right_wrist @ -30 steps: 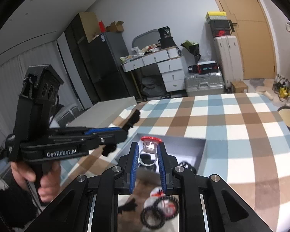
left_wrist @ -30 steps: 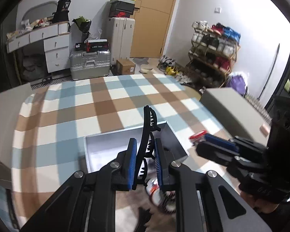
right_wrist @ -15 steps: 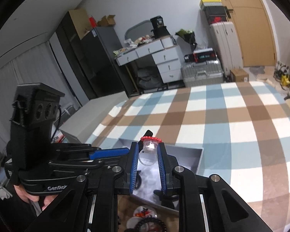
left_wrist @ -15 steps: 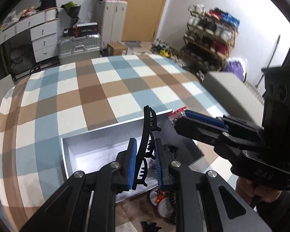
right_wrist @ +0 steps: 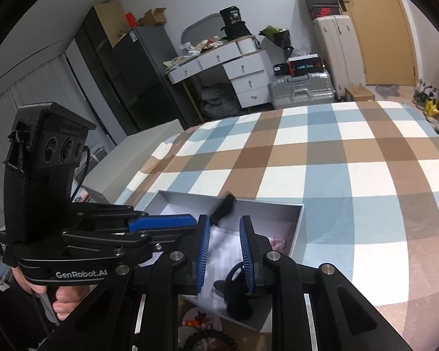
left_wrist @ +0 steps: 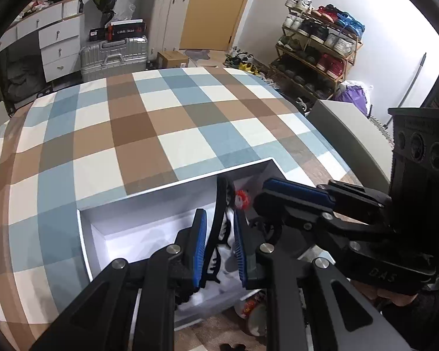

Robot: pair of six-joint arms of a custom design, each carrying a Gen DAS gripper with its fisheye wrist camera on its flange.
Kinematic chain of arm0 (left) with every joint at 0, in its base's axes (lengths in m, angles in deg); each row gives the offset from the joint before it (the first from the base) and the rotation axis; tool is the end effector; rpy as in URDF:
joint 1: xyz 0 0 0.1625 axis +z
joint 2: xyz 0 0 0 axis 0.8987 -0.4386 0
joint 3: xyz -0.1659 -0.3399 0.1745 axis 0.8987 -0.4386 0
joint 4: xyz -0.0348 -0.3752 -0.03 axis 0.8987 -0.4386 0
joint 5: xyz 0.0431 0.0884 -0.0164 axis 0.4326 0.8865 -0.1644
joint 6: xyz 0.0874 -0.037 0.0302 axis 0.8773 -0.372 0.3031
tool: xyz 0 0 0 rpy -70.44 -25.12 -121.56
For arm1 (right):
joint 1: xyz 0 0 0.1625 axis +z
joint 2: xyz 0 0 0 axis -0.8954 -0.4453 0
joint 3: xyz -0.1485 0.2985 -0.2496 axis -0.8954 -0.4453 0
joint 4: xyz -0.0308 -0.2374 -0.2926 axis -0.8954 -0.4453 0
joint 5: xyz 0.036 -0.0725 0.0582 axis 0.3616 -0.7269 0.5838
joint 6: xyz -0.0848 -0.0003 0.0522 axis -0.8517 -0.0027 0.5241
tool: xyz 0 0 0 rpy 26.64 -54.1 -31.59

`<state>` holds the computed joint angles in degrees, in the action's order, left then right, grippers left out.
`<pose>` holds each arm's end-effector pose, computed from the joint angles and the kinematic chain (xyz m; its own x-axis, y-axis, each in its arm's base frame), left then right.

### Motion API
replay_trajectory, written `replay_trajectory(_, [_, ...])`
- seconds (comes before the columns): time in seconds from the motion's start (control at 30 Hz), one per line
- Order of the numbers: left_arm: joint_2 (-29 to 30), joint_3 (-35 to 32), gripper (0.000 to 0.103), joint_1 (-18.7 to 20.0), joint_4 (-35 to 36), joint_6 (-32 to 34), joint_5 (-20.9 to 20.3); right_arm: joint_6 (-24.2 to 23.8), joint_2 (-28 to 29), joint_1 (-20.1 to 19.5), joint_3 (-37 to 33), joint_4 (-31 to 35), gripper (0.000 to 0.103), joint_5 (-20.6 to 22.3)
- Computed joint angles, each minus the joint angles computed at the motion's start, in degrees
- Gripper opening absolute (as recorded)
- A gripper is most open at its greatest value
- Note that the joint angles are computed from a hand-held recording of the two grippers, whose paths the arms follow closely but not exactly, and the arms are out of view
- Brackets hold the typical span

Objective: Organize jewelry
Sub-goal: 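Lower the cup and comb clip into the silver box and open both tools, then lift both open tools away from the silver box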

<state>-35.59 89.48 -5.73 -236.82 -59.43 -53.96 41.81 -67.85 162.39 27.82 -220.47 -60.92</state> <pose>-0.1272 -0.5178 0.1511 -0.6933 0.6315 -0.3471 0.7032 0.6982 -0.1343 0.1946 -0.5086 0.0261 -0.8977 -0.2489 0.3636 -0.4325 0.6560 -0.6186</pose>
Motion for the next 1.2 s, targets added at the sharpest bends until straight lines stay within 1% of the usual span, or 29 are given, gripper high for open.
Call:
replay_trajectory(0.03, [-0.04, 0.0, 0.019, 0.01, 0.07, 0.06, -0.04, 0.2, -0.01, 0.02, 0.13, -0.38, 0.024, -0.11])
replay_trajectory(0.07, [0.15, -0.2, 0.029, -0.01, 0.1, 0.03, 0.12, 0.57, -0.21, 0.02, 0.81, -1.32, 0.026, 0.12])
replay_trajectory(0.13, [-0.05, 0.27, 0.044, -0.26, -0.72, 0.19, 0.94, 0.76, -0.38, -0.05, 1.68, -2.97, 0.029, 0.5])
replay_trajectory(0.2, [-0.65, 1.35, 0.044, -0.54, -2.9, 0.35, 1.62, 0.72, -0.54, 0.24, 2.94, -5.37, 0.036, 0.08])
replay_trajectory(0.23, [-0.8, 1.42, 0.044, -0.54, -3.13, 0.3, 1.78, 0.56, -0.72, 0.36, 3.7, -6.4, 0.037, 0.09])
replay_trajectory(0.3, [-1.66, 2.09, 0.044, -0.66, -3.84, -0.17, 1.88, 0.06, -1.16, 0.57, 4.92, -7.28, 0.045, 0.25])
replay_trajectory(0.43, [-3.13, 3.98, 0.044, -1.52, -6.07, -1.31, 3.57, 0.64, -1.39, 0.72, 7.28, -10.69, 0.048, 0.83])
replay_trajectory(0.5, [-3.88, 5.31, 0.044, -2.23, -7.77, -1.83, 4.39, 0.79, -1.21, 1.09, 8.17, -12.87, 0.055, 0.43])
replay_trajectory(0.63, [-4.84, 7.82, 0.044, -3.95, -10.96, -2.43, 6.76, 0.3, -0.94, 2.04, 10.2, -16.99, 0.057, -0.03])
replay_trajectory(0.7, [-5.16, 9.29, 0.048, -5.25, -12.9, -3.66, 9.5, 0.19, -0.93, 2.73, 11.33, -18.95, 0.062, -0.2])
replay_trajectory(0.77, [-5.44, 10.45, 0.056, -5.98, -15.04, -4.58, 10.77, 0.38, -1.07, 3.37, 12.17, -20.2, 0.066, -0.32])
replay_trajectory(0.93, [-6.93, 13.74, 0.059, -8.64, -19.91, -5.01, 13.68, -0.24, -1.15, 5.64, 13.77, -23.41, 0.07, -1.35])
replay_trajectory(1.0, [-7.64, 14.8, 0.071, -9.55, -20.54, -5.48, 14.49, -0.98, -0.95, 6.88, 14.23, -24.63, 0.078, -2.14])
replay_trajectory(1.03, [-7.95, 15.4, 0.08, -10.07, -21.02, -6.03, 15.21, -1.33, -0.87, 7.32, 14.44, -25.13, 0.079, -2.41])
replay_trajectory(1.1, [-8.49, 16.84, 0.081, -10.99, -23.23, -6.56, 16.31, -2.44, -0.55, 8.62, 14.82, -26.48, 0.082, -3.12])
replay_trajectory(1.2, [-9.33, 18.17, 0.081, -12.3, -23.97, -7.45, 18.24, -3.38, -0.09, 10.27, 15.34, -28.06, 0.087, -4.11])
